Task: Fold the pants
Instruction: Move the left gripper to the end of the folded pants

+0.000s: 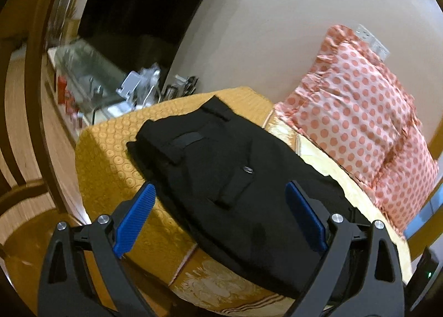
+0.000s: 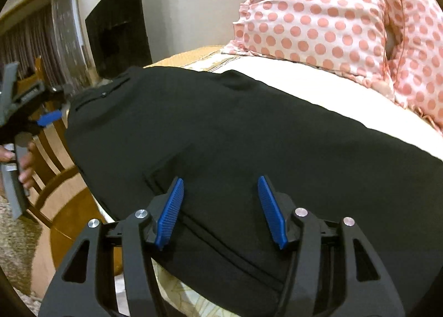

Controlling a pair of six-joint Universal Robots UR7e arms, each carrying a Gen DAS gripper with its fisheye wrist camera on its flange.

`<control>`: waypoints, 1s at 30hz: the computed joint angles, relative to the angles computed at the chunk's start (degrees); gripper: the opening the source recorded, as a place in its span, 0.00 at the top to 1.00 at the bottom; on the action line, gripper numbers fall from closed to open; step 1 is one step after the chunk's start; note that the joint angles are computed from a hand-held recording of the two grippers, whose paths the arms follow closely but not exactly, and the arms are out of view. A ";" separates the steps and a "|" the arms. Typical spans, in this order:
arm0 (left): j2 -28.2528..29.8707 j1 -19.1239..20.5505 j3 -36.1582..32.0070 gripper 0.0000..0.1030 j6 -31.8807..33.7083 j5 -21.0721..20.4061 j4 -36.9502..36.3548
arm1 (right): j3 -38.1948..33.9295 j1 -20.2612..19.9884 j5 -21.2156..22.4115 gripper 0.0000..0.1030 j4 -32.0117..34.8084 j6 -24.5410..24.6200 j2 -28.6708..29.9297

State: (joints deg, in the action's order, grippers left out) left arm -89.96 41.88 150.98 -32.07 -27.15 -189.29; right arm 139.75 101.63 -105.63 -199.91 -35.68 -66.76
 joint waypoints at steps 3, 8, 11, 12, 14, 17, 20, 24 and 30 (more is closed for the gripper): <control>0.46 1.87 -1.09 0.08 -0.80 0.49 0.29 | 0.12 0.13 -0.28 0.42 -0.62 -0.64 0.20; 1.44 5.44 -3.31 0.08 1.36 -1.07 -1.31 | -0.02 -0.07 0.47 0.41 0.01 -0.07 0.03; 1.37 7.08 -3.81 0.08 1.46 -3.21 -1.82 | -0.02 -0.02 0.69 0.40 -0.15 0.23 0.21; 1.60 6.89 -3.84 0.08 1.52 -2.98 -1.82 | 0.00 -0.01 0.70 0.40 -0.45 0.16 0.37; 2.10 6.39 -3.54 0.08 1.76 -3.34 -2.01 | -0.01 0.00 0.82 0.39 -0.86 0.18 0.67; 2.99 5.59 -3.40 0.08 1.76 -4.65 -1.90 | 0.03 -0.16 1.23 0.38 -0.96 0.28 0.66; 3.40 4.83 -2.42 0.08 1.60 -6.67 -3.96 | 0.04 -0.23 1.41 0.38 -1.12 0.11 0.66; 3.24 6.71 -0.89 0.08 3.01 -14.70 -12.44 | 0.23 -0.24 1.53 0.38 -1.99 -0.43 0.96; 2.85 9.28 -1.66 0.15 0.59 -15.91 -15.80 | 0.40 -0.34 1.71 0.38 -2.20 -0.90 0.82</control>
